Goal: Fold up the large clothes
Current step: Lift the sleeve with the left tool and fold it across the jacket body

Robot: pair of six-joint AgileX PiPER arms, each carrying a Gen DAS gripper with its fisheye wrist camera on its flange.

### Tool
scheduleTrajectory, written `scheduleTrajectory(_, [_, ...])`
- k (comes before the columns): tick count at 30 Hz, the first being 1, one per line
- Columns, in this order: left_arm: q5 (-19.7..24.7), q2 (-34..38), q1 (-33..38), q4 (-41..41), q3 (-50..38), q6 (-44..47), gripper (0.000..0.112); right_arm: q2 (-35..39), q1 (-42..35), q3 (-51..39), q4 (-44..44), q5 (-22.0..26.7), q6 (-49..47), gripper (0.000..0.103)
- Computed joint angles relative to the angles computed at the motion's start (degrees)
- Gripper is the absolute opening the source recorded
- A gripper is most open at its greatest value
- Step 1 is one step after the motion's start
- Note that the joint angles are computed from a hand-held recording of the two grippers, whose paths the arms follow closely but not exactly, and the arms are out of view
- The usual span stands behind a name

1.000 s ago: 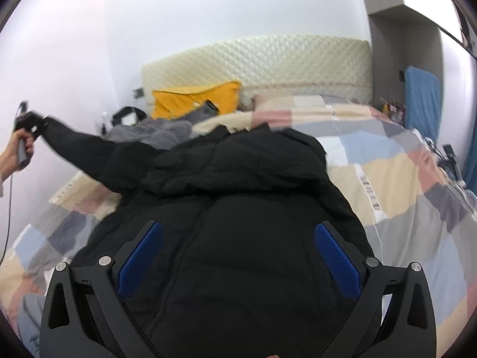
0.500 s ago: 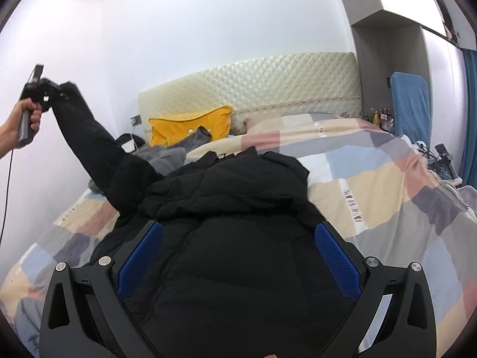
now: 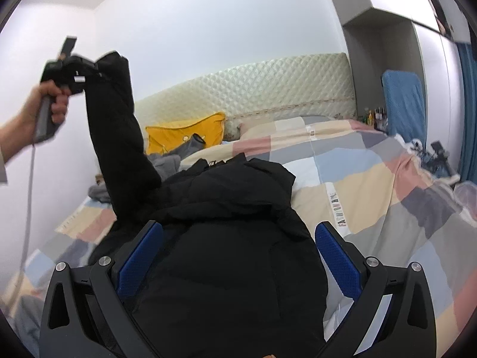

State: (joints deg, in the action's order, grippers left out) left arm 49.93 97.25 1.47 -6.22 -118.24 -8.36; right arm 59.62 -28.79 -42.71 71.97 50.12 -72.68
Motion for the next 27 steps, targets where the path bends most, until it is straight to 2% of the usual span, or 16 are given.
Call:
scheduleTrajectory(3, [0.40, 2.34, -3.39, 1.22, -1.82, -1.85, 0.005, 1.40, -3.76, -0.96, 1.33, 3.00, -0.20, 0.103])
scheduleTrajectory(6, [-1.08, 3.97, -5.76, 0.46, -0.88, -1.31, 0.005, 1.60, -4.24, -1.21, 1.94, 3.76, -0.69, 0.103])
scheduleTrajectory(12, [-3.07, 10.30, -11.91, 2.68, -2.77, -4.25, 0.005, 0.99, -0.95, -0.53, 0.18, -0.76, -1.18, 0.103])
scheduleTrajectory(18, [-4.29, 19.25, -17.83, 4.94, -5.80, -6.55, 0.005, 4.02, -2.47, -1.78, -1.15, -0.29, 0.40, 0.103])
scheduleTrajectory(23, [-10.79, 22.04, -20.38, 3.68, 0.05, -9.14, 0.005, 3.30, -5.66, -0.84, -0.26, -1.19, -1.26, 0.103])
scheduleTrajectory(27, [-11.80, 26.72, -22.17, 4.67, 0.43, -8.82, 0.005, 5.94, -6.36, -1.76, 0.24, 0.05, -1.03, 0.103])
